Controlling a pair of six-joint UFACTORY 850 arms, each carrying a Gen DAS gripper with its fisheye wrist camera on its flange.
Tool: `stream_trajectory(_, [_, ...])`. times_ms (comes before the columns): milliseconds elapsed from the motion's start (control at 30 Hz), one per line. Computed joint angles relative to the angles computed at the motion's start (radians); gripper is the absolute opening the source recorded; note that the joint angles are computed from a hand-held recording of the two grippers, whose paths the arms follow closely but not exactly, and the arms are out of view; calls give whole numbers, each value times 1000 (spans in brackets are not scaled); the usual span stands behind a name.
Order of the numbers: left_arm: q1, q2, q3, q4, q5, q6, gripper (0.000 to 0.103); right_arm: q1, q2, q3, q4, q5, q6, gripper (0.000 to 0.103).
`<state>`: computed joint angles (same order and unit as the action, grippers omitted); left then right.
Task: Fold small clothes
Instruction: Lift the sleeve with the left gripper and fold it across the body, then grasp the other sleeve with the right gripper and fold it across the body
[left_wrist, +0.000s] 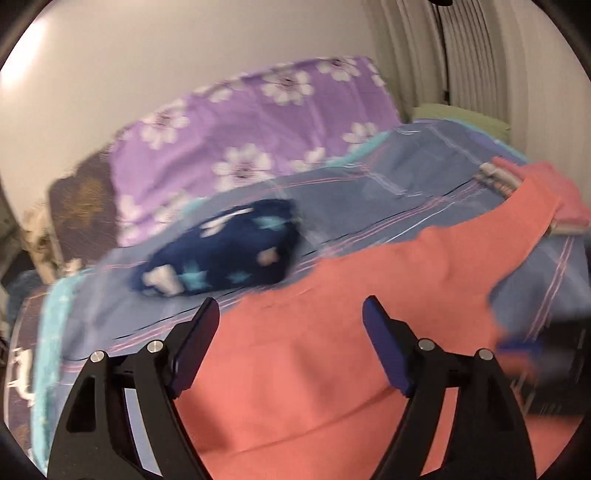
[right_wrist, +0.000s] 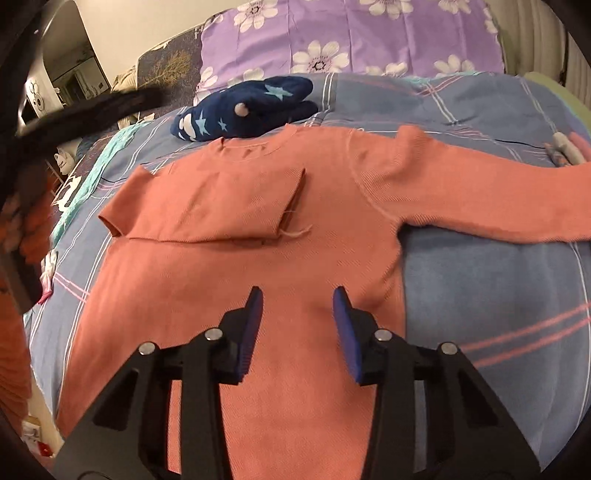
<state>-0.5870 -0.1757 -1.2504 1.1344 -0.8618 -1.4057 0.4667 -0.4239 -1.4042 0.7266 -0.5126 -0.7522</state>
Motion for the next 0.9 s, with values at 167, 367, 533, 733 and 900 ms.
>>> stream_trajectory(167, [12,175,280,-61,-141,-124,86,14,-122,-158,-40,-113,101,47])
stream_trajectory(367, [77,299,481,-220,-52,-130,86,67,-248,-321,-190,-84,283,58])
stream_trajectory(533, [121,274,464,-185,50,-144,86,126,-306,-394,-449,6,517,22])
stream_trajectory(733, [106,109,357,-147,-76,-116,86,112,-217,-343,-473,131,544,6])
stream_trajectory(900, [106,132,381,-134,-93,-219,87,74,-298,-450,-617,-11,660,15])
